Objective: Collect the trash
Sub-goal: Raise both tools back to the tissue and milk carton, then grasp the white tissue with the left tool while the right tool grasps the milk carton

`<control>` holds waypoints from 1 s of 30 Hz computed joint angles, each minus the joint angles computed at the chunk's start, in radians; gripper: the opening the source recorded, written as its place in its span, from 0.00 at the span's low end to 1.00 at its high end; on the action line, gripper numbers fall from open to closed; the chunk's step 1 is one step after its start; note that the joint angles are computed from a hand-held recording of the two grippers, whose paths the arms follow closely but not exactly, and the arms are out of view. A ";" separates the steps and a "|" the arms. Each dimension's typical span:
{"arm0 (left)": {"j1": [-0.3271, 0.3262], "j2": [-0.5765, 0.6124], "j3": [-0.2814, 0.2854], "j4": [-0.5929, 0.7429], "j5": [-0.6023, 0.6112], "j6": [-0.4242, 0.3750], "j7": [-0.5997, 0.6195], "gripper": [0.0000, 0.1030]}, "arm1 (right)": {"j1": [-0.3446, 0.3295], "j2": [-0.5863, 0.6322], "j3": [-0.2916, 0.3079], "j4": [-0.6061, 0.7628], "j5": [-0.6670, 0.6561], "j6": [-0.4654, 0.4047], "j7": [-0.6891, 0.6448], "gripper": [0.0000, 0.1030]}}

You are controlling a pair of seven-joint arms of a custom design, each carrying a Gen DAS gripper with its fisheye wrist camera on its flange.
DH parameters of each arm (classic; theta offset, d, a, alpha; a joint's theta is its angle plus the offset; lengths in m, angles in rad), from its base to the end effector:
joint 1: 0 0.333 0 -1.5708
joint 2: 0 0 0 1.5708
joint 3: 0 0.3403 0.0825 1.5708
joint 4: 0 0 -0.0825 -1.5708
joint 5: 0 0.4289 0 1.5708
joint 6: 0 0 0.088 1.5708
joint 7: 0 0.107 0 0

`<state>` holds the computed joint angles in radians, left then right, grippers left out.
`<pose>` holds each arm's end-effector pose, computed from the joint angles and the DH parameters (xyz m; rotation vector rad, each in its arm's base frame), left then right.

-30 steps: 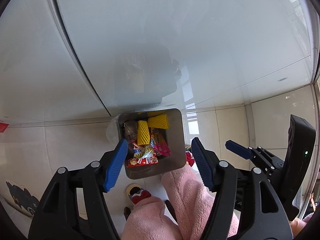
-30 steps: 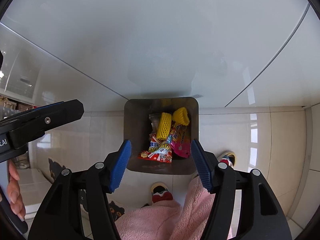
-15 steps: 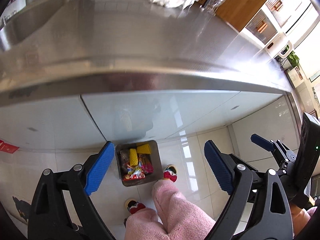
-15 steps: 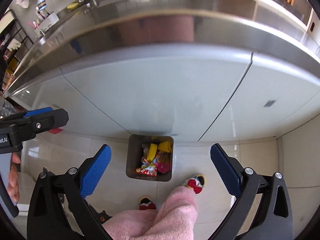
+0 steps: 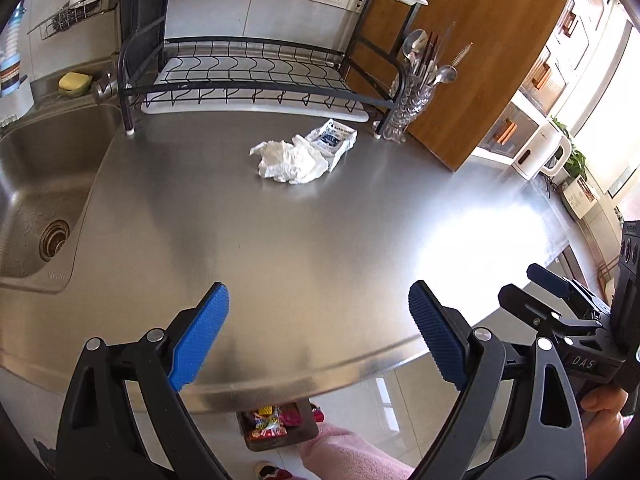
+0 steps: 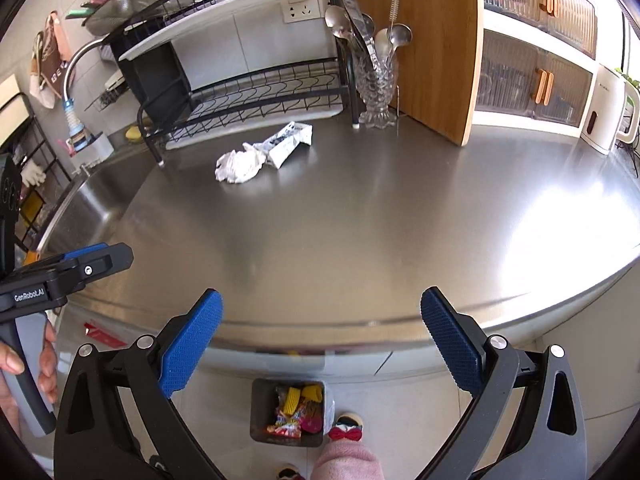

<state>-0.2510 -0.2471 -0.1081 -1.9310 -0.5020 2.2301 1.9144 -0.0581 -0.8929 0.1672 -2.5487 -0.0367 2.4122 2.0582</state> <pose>0.5203 -0.2187 0.6735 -1.4708 2.4997 -1.0465 0.3583 0.0562 0.6340 -1.4055 2.0549 -0.6634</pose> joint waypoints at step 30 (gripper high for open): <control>0.064 0.589 -0.164 0.581 0.290 -0.096 -0.115 0.67 | 0.082 0.817 -0.208 0.638 0.210 0.028 -0.189 0.84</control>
<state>-0.1873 0.3417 -0.2724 -1.3500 -0.2116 2.1339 1.7996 0.0234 -0.0763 -0.0409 -1.9102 0.1734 2.4397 1.8692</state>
